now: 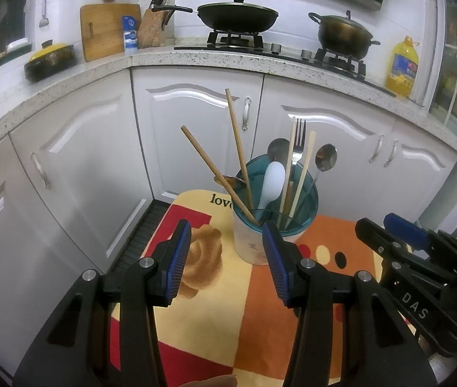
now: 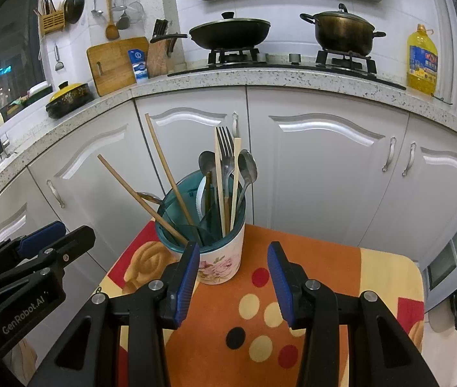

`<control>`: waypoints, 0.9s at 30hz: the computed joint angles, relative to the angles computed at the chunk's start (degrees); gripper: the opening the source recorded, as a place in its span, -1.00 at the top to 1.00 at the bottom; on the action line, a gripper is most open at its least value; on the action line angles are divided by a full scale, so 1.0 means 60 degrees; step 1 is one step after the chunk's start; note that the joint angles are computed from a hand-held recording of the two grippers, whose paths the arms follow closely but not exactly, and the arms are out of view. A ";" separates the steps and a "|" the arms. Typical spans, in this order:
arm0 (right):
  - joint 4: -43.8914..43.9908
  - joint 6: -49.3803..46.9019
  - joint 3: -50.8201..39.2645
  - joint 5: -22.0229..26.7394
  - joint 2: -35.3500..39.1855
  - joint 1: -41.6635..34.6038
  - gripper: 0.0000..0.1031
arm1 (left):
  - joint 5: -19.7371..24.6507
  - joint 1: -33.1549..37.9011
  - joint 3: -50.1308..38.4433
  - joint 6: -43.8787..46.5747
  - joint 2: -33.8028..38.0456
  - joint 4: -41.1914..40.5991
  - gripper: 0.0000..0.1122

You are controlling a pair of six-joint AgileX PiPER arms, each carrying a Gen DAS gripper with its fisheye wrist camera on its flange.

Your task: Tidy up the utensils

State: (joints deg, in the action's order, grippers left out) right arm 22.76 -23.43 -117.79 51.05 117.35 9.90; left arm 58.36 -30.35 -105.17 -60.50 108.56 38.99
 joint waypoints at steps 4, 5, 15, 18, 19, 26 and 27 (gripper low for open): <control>-0.0017 0.0007 -0.0005 -0.0003 0.0005 0.0010 0.19 | -0.0034 0.0041 -0.0096 0.0210 0.0062 -0.0169 0.19; -0.0018 0.0004 -0.0016 0.0006 0.0008 0.0008 0.19 | -0.0050 0.0046 -0.0096 0.0272 0.0069 -0.0221 0.19; -0.0004 0.0035 -0.0194 0.0090 0.0148 -0.0035 0.18 | -0.0073 0.0080 -0.0167 0.0336 0.0142 -0.0314 0.19; -0.0004 0.0028 -0.0258 0.0133 0.0204 -0.0046 0.18 | -0.0042 0.0099 -0.0295 0.0414 0.0227 -0.0345 0.19; -0.0012 0.0030 -0.0262 0.0140 0.0212 -0.0048 0.18 | -0.0047 0.0104 -0.0318 0.0429 0.0245 -0.0365 0.19; -0.0021 0.0101 -0.0333 0.0188 0.0287 -0.0088 0.18 | -0.0022 0.0117 -0.0411 0.0442 0.0311 -0.0391 0.19; -0.0009 0.0111 -0.0346 0.0200 0.0304 -0.0095 0.18 | -0.0014 0.0114 -0.0413 0.0438 0.0307 -0.0382 0.19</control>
